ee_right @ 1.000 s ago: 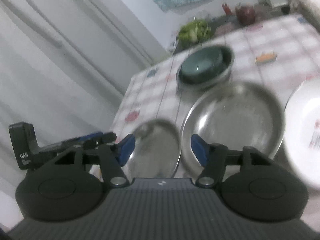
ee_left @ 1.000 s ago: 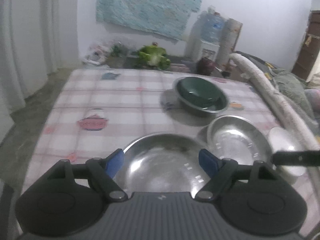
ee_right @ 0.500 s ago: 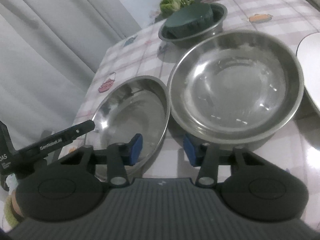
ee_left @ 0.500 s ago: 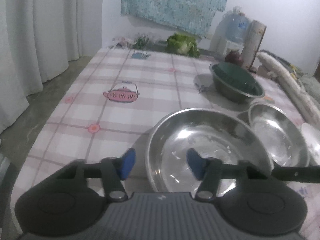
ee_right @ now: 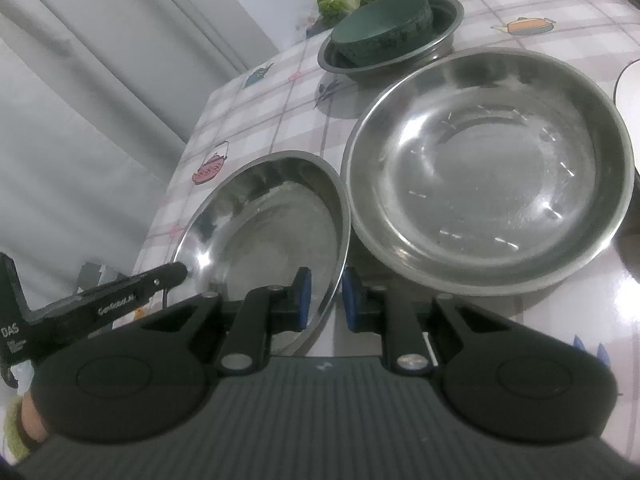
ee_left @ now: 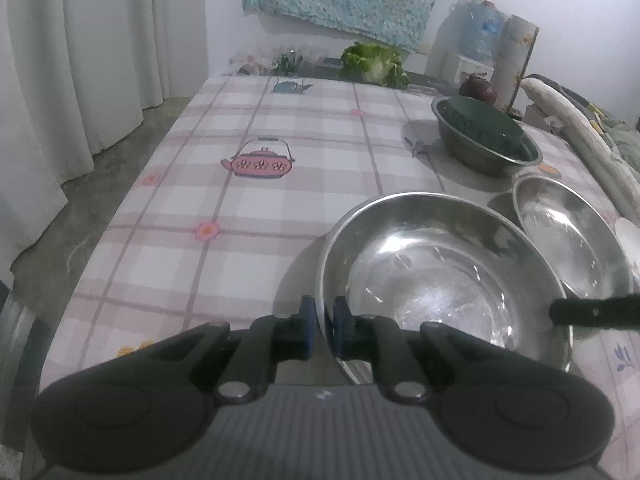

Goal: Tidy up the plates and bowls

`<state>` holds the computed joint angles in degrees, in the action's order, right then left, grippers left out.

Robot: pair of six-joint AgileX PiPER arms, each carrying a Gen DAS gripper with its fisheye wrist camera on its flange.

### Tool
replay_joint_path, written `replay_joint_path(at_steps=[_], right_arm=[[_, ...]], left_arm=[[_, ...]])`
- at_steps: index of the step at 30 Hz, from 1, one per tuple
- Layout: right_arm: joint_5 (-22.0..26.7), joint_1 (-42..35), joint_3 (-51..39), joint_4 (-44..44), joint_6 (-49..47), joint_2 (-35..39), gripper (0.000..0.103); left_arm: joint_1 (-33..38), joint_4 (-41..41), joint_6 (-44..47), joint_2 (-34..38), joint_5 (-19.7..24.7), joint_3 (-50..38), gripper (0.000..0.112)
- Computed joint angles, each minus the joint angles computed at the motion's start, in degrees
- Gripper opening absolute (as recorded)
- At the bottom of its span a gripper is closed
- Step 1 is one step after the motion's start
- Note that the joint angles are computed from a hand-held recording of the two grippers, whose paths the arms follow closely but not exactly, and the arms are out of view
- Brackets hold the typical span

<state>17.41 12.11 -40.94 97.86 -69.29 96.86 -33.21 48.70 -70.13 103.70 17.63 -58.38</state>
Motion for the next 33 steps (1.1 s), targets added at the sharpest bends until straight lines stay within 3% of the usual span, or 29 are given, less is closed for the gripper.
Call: replay_joint_path(at_steps=[6, 13, 15, 27, 33], right_arm=[[1.6, 0.6, -0.2, -11.9, 9.0, -1.6, 0.016], [3.9, 1.1, -0.8, -15.2, 10.0, -1.2, 0.016], [3.9, 0.9, -0.8, -14.1, 8.9, -0.8, 0.016], [2.3, 0.9, -1.4, -3.7, -1.1, 1.3, 0.015], [1.0, 2.1, -2.3, -3.2, -0.2, 2.2, 0.015]], left_arm=[[1.1, -9.9, 9.3, -6.2, -1.8, 6.8, 0.012], [5.4, -34.5, 33.1, -10.8, -5.7, 12.2, 0.013], [5.4, -33.3, 31.9, -10.5, -5.5, 11.8, 0.019], [5.5, -29.4, 26.6, -3.1, -2.9, 4.7, 0.019], [2.9, -17.4, 14.3, -2.0, -1.0, 3.4, 0.016]])
